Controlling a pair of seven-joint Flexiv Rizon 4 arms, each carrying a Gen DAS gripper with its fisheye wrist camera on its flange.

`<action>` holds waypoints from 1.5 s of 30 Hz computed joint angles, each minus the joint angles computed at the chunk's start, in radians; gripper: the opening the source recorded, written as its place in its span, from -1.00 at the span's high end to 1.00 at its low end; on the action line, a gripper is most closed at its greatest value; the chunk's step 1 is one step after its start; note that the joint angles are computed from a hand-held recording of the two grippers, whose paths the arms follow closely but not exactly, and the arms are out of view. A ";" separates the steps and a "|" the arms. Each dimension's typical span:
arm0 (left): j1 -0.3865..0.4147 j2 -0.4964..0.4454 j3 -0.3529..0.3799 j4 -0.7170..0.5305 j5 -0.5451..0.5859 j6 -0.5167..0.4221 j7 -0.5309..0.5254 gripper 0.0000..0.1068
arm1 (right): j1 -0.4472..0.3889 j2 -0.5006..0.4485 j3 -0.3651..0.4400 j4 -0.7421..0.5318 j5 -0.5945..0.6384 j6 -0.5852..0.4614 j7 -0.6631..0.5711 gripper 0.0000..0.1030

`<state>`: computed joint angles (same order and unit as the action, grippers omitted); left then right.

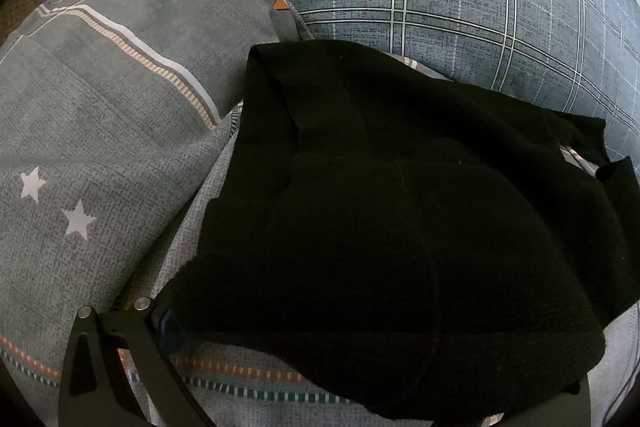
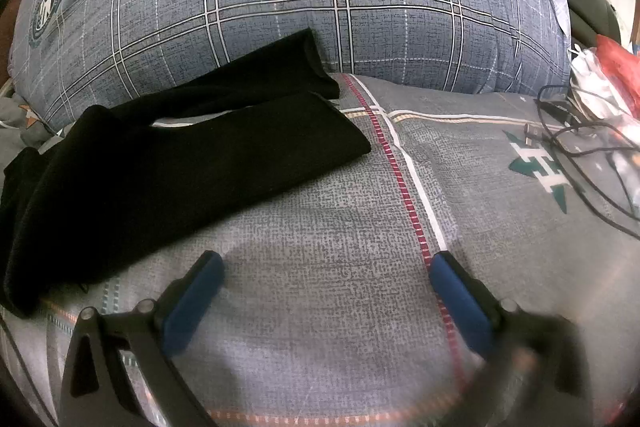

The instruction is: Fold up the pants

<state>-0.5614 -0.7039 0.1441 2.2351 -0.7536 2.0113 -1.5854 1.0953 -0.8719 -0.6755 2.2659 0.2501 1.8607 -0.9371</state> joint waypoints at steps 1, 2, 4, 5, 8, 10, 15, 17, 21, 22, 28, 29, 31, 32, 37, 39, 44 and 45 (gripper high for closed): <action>-0.001 0.000 0.001 -0.001 0.000 0.000 0.000 -0.92 | 0.000 0.000 0.000 0.000 0.000 0.000 0.000 -0.99; -0.002 -0.001 0.001 -0.001 -0.001 0.000 -0.001 -0.92 | 0.001 0.000 -0.001 0.000 0.001 0.000 0.000 -0.99; -0.007 0.000 0.004 -0.001 -0.004 -0.001 0.000 -0.92 | 0.000 0.000 0.000 0.000 0.000 0.000 0.000 -0.99; -0.008 0.000 0.005 -0.001 -0.005 -0.003 0.001 -0.92 | 0.000 0.000 0.000 0.000 0.001 0.000 0.000 -0.99; -0.002 0.005 0.005 -0.001 0.000 -0.011 0.004 -0.92 | 0.000 0.003 -0.002 -0.002 -0.004 -0.010 -0.001 -0.99; -0.013 0.013 0.021 -0.004 -0.001 -0.040 0.029 -0.92 | 0.019 0.004 -0.019 0.002 -0.007 -0.026 0.002 -0.99; -0.166 0.027 0.153 0.006 -0.079 -0.107 0.044 -0.69 | 0.057 0.042 -0.031 0.040 -0.013 -0.020 0.005 -0.99; -0.251 0.033 0.215 0.020 -0.123 -0.111 0.058 -0.68 | 0.051 0.080 -0.002 0.060 -0.003 0.026 -0.002 -0.99; -0.268 0.095 0.189 0.077 -0.150 -0.047 0.056 -0.70 | 0.102 0.110 -0.010 0.077 0.034 0.054 -0.042 -0.99; -0.251 0.114 0.162 0.093 -0.146 -0.026 0.050 -0.71 | 0.113 0.114 -0.012 0.079 0.042 0.061 -0.050 -0.99; -0.243 0.181 0.090 0.139 -0.214 0.036 0.092 -0.71 | 0.095 0.164 0.050 0.064 0.069 0.075 -0.079 -0.99; -0.231 0.189 0.072 0.146 -0.210 0.050 0.089 -0.71 | 0.099 0.164 0.051 0.060 0.073 0.071 -0.081 -0.99; -0.209 0.204 0.042 0.157 -0.211 0.064 0.091 -0.71 | 0.109 0.162 0.050 0.056 0.079 0.074 -0.084 -0.99; -0.193 0.210 0.025 0.163 -0.204 0.070 0.089 -0.72 | 0.107 0.164 0.056 0.054 0.077 0.075 -0.088 -0.99; -0.128 0.240 -0.047 0.186 -0.193 0.101 0.093 -0.75 | 0.122 0.166 0.044 0.047 0.070 0.056 -0.096 -0.99; -0.105 0.252 -0.077 0.196 -0.184 0.124 0.087 -0.81 | 0.120 0.166 0.047 0.046 0.066 0.059 -0.100 -0.99; -0.032 0.266 -0.144 0.214 -0.126 0.152 0.056 -0.87 | 0.093 0.163 0.070 0.040 0.069 0.068 -0.103 -0.99; -0.015 0.265 -0.152 0.217 -0.105 0.150 0.043 -0.87 | 0.083 0.165 0.076 0.041 0.071 0.072 -0.103 -0.99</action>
<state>-0.5765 -0.4388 -0.0082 2.4524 -0.8587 2.1609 -1.5426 1.1784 -0.7069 -0.5991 2.3064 0.3206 1.9328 -1.0403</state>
